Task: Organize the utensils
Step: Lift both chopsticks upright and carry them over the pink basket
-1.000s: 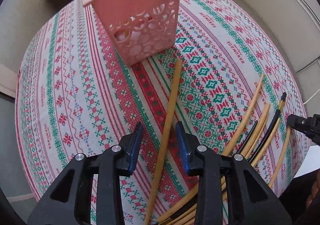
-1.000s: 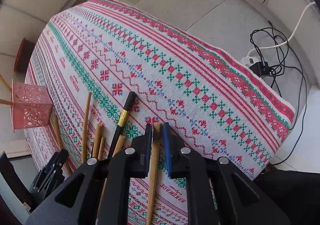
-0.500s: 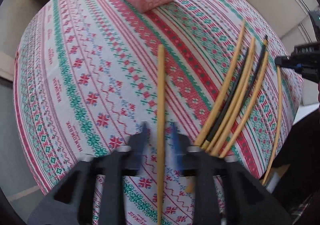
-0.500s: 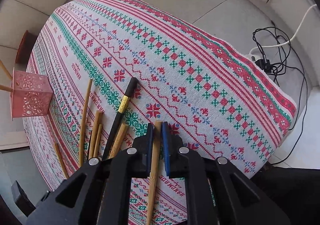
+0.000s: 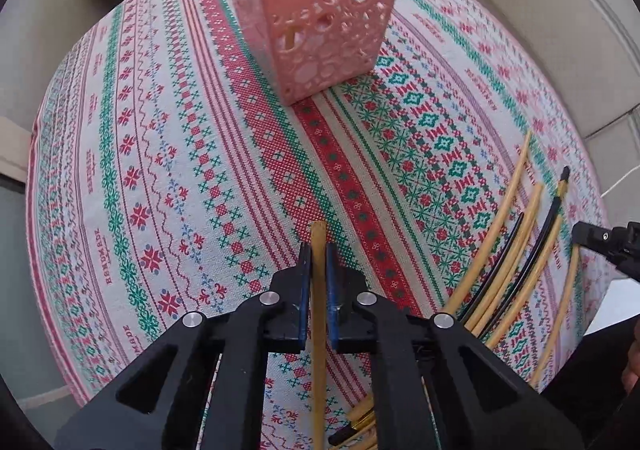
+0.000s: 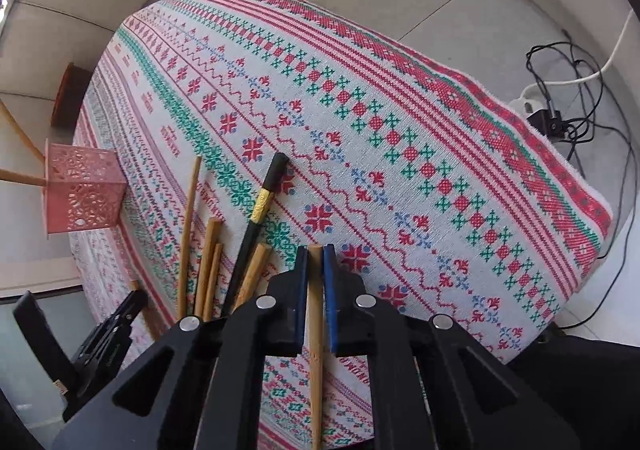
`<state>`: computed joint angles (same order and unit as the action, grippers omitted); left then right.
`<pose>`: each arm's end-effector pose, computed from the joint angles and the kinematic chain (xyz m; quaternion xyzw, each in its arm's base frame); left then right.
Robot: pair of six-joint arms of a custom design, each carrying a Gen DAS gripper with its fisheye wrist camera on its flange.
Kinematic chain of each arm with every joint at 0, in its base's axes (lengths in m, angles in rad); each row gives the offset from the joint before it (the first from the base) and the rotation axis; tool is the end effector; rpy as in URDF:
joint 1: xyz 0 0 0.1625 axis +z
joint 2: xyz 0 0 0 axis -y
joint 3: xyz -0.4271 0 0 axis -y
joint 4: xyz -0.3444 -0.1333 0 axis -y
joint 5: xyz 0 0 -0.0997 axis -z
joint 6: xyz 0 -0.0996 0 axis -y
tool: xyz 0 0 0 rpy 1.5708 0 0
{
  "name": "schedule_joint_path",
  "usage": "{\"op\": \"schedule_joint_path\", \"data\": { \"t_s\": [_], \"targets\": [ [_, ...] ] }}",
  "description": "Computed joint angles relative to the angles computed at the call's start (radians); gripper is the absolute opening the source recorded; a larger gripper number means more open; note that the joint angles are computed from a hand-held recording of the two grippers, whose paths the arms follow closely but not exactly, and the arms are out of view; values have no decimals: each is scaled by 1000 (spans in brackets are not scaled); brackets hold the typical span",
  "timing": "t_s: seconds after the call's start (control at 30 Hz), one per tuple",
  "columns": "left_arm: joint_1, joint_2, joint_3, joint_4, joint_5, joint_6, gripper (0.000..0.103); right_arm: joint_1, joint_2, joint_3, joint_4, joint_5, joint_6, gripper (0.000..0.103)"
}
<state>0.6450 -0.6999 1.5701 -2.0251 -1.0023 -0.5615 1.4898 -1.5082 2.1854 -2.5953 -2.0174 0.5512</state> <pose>-0.3719 -0.5137 0.0573 0.2271 0.9132 -0.0399 0.3361 0.0561 -0.4254 0.3224 -0.3349 -0.9010 0.2147 0.1729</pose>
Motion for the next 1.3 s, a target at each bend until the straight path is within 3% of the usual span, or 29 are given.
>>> {"op": "schedule_joint_path", "data": {
  "t_s": [0.13, 0.23, 0.4, 0.6, 0.83, 0.97, 1.13, 1.3],
  "targets": [
    [-41, -116, 136, -145, 38, -9, 6, 18, -59, 45, -123, 101, -100, 8],
    [-103, -239, 259, -281, 58, -24, 6, 85, -89, 69, -200, 116, -196, 8],
    [-191, -338, 372, -465, 160, -77, 6, 241, -121, 80, -270, 85, -323, 8],
    [-282, -406, 432, -529, 265, -124, 6, 385, -115, 58, -243, -13, -385, 8],
    [-303, -404, 392, -584, 319, -66, 6, 463, -134, -9, -169, -67, -368, 8],
    [-290, -372, 304, -573, 335, -8, 6, 496, -112, -86, -145, -67, -368, 8],
    [-269, -302, 188, -668, 374, 109, 6, 533, -38, -217, -177, -83, -402, 8],
    [-243, -204, 60, -825, 418, 269, 6, 558, 71, -362, -277, -116, -500, 8]
  ]
}}
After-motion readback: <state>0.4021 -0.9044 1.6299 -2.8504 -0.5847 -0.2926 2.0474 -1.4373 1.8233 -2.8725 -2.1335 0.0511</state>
